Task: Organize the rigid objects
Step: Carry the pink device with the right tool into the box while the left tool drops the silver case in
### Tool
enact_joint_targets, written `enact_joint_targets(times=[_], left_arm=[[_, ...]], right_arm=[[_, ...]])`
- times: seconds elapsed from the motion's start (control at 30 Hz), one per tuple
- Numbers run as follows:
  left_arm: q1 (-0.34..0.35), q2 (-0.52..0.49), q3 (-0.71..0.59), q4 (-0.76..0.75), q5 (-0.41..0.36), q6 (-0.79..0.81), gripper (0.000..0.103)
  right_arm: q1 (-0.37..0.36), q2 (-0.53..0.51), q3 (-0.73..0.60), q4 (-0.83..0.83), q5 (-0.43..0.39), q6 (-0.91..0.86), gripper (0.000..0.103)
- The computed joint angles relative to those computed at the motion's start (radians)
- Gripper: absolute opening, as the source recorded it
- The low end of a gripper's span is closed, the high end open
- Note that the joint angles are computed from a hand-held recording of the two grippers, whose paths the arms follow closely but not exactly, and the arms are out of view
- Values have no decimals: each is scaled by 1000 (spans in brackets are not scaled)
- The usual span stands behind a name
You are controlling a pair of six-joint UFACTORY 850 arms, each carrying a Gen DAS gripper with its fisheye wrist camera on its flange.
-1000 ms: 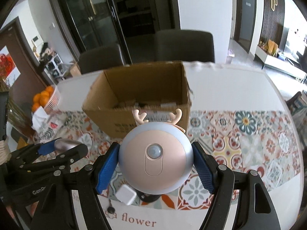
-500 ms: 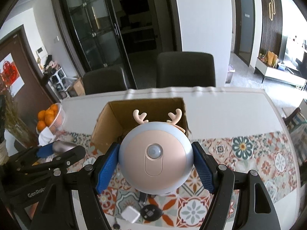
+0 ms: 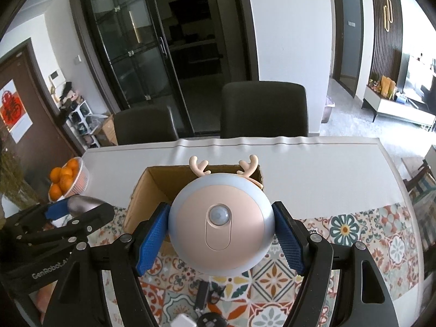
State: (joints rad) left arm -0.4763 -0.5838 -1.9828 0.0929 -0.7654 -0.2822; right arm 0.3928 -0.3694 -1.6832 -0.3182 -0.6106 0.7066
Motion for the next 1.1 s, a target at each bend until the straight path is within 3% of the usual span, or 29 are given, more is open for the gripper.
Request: enact_joint_targets(times=[0.57, 0.97, 1.1], left_arm=[[25, -274, -387, -71, -218, 60, 65], [29, -367, -490, -87, -314, 73, 65], [28, -360, -474, -72, -304, 72, 65]], right_arm=[[-43, -148, -172, 93, -77, -116, 74], [-50, -195, -206, 114, -108, -133, 74], [-50, -203, -217, 119, -114, -138, 74]])
